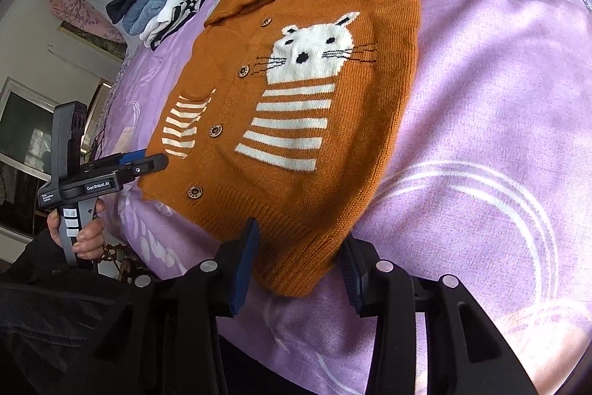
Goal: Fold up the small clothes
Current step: 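Lower both tools to the cardigan's ribbed hem and close on it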
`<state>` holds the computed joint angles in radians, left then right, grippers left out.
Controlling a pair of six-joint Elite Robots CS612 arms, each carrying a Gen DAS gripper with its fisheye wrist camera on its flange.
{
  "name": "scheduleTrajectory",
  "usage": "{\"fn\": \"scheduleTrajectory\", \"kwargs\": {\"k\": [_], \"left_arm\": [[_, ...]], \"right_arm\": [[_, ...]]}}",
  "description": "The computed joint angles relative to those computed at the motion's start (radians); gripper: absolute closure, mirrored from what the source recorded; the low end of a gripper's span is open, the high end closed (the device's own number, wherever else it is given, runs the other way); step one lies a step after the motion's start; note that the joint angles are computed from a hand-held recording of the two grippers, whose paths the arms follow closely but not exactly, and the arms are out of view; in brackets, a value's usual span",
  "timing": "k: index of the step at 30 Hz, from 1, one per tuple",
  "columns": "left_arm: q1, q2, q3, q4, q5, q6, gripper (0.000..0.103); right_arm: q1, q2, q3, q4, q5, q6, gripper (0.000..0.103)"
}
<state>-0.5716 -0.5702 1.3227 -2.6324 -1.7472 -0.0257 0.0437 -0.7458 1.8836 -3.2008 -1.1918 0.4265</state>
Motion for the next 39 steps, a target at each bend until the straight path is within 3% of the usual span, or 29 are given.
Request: {"fn": "scheduleTrajectory", "kwargs": {"k": [2,3,4,7,10,15,16,19,22,25,26,28,39], "left_arm": [[0.003,-0.001,0.002,-0.005,-0.011,0.007,0.050],[0.006,-0.001,0.001,-0.006,-0.030,0.010,0.063],[0.011,0.000,-0.003,0.002,-0.056,0.014,0.070],[0.009,-0.003,-0.001,0.001,-0.065,0.026,0.081],[0.009,-0.003,-0.007,0.019,-0.069,0.031,0.081],[0.021,0.009,-0.031,0.064,-0.100,0.013,0.060],[0.024,0.010,-0.033,0.072,-0.110,0.015,0.059],[0.025,0.008,-0.031,0.091,-0.129,0.039,0.058],[0.024,0.002,-0.022,0.103,-0.150,0.075,0.061],[0.028,0.003,-0.021,0.104,-0.172,0.079,0.073],[0.031,0.005,-0.023,0.105,-0.186,0.074,0.082],[0.035,0.005,-0.025,0.100,-0.202,0.065,0.091],[0.029,-0.009,-0.050,0.026,-0.188,0.075,0.094]], "right_arm": [[-0.003,0.001,0.001,0.001,0.011,0.008,0.088],[-0.006,0.002,0.003,-0.010,0.020,0.015,0.091],[-0.007,0.002,0.005,-0.018,0.022,0.019,0.094],[-0.003,-0.003,0.005,-0.029,0.012,0.009,0.096],[-0.006,-0.006,0.002,-0.028,0.019,-0.001,0.097],[-0.014,-0.002,-0.004,0.012,0.052,0.011,0.090],[-0.015,-0.001,-0.003,0.018,0.056,0.022,0.085],[-0.015,0.004,-0.003,0.009,0.064,0.044,0.084],[-0.016,0.008,-0.004,0.014,0.078,0.053,0.084],[-0.016,0.010,-0.006,0.018,0.087,0.057,0.084],[-0.015,0.009,-0.008,0.021,0.085,0.054,0.086],[-0.013,0.007,-0.007,0.005,0.077,0.054,0.096],[-0.026,-0.009,-0.010,-0.115,0.045,0.091,0.097]]}}
